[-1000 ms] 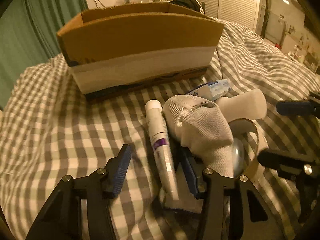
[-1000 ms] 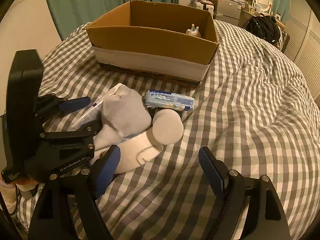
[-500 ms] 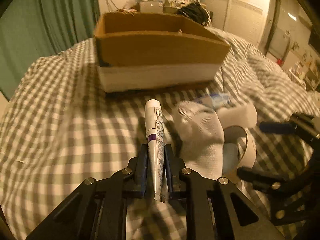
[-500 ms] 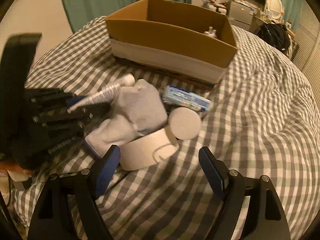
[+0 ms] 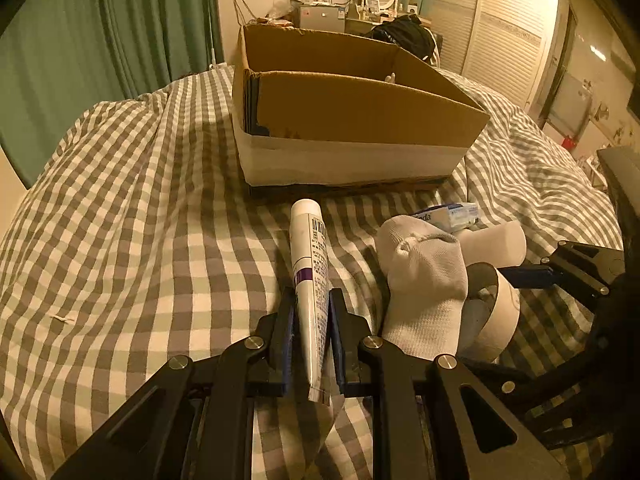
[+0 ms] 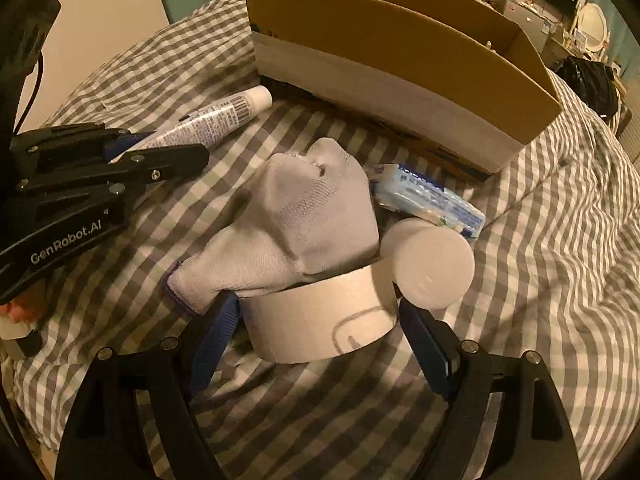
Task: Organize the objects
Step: 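Grasp the white toothpaste tube with the left gripper, then grasp the white tape roll with the right gripper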
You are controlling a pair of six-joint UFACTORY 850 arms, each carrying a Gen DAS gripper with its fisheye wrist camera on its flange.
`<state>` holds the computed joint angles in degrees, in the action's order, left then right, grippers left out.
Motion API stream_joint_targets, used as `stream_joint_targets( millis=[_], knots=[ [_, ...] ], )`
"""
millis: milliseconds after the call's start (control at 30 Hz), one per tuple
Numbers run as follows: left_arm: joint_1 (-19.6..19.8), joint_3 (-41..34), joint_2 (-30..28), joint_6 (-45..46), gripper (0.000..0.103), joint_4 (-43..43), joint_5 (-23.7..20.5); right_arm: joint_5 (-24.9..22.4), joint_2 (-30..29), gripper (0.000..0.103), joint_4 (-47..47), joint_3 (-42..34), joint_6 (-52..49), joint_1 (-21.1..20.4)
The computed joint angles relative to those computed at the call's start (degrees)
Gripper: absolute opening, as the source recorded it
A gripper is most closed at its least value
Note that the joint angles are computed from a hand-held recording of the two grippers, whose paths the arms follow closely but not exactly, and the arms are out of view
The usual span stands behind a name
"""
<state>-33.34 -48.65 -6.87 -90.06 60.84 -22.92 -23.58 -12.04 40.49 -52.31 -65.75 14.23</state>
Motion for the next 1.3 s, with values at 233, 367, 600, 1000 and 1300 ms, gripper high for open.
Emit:
stream_joint_targets(
  millis=[233,367,600,1000,1300],
  knots=[
    [-0.7,0.7,0.9,-1.1,0.016,0.6,-0.5,-0.1,2.6,0.081,7.7,1.7,-6.5,-1.3],
    [-1.2,1.3,1.8,-2.2,0.016,1.0,-1.2,-1.8,5.0,0.081,12.8,2.6,-9.8,-2.5],
    [-2.6,2.3,4.2,-5.0,0.016,2.9,-3.2,-4.5,8.8,0.081,19.9,3.3,-13.7,-4.8],
    [-4.7,0.8,7.5,-6.3,0.016,5.5,-6.9,-3.6,13.6,0.081,23.9,3.0,-16.7,-5.7],
    [-3.2,-4.0,7.8,-5.5,0.016,9.0,-7.8,-3.2,15.8,0.081,28.4,0.1,-21.8,-6.0]
  ],
)
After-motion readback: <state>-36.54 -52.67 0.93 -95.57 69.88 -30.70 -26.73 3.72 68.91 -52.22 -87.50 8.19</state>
